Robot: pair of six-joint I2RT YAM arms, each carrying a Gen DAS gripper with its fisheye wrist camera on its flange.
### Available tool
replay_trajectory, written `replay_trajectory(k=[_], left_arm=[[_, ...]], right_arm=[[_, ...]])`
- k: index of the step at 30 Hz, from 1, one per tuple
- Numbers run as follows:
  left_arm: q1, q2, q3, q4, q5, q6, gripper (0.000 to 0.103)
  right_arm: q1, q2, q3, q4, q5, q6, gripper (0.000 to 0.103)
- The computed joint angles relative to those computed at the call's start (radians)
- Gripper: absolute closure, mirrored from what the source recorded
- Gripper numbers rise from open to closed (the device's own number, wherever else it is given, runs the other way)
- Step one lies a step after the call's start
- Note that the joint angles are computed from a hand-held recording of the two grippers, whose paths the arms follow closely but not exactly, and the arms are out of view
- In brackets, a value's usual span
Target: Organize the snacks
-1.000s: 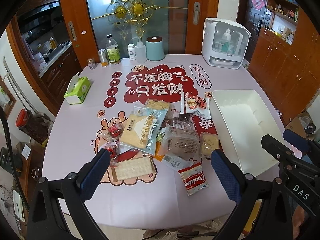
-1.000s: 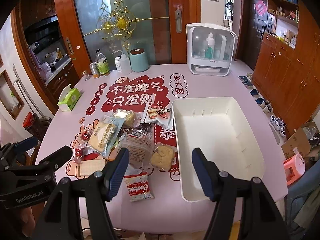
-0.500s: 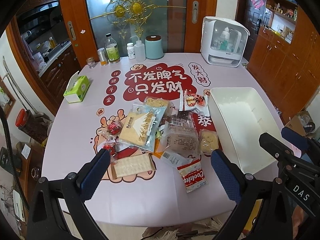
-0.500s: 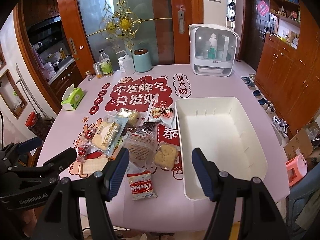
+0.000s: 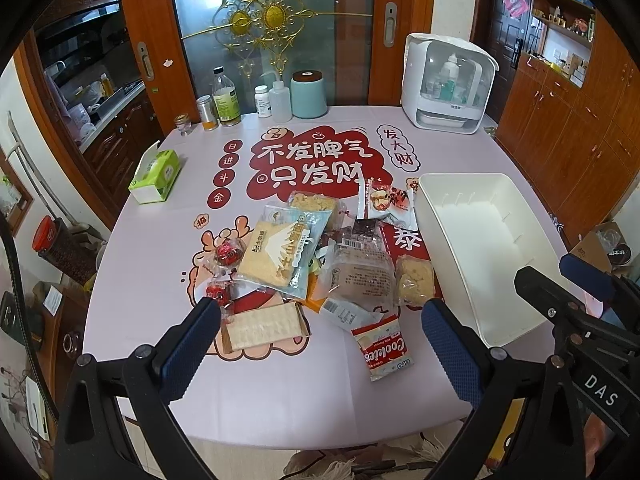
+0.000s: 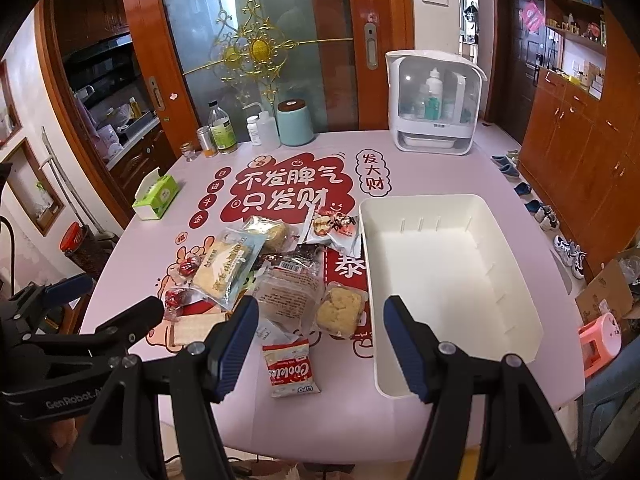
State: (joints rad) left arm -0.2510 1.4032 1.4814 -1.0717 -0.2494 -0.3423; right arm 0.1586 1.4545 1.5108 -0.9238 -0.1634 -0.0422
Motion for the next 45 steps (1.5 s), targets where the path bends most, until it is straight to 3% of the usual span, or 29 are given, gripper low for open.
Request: replay_trajectory(k=[30,36,45], left_arm=[[-0.071,-0.087,-0.118,0.028,-0.054,-0.15,0.003],[-0.028,-0.1,-0.142,0.053,-0.013,-0.112,0.003],[0.169,-0.101,-0.14,0.09,0.125,0.095,0.003]], right_arm=[[-0.055,-0.025,-0.046,-0.021,-0.074,-0.131,0.037],[-0.028,-0.027,-0.049,-0.023,-0.046,-0.112,0.037],[0.07,0.013,-0.006,-0.042,0.055,0.041,0.037]])
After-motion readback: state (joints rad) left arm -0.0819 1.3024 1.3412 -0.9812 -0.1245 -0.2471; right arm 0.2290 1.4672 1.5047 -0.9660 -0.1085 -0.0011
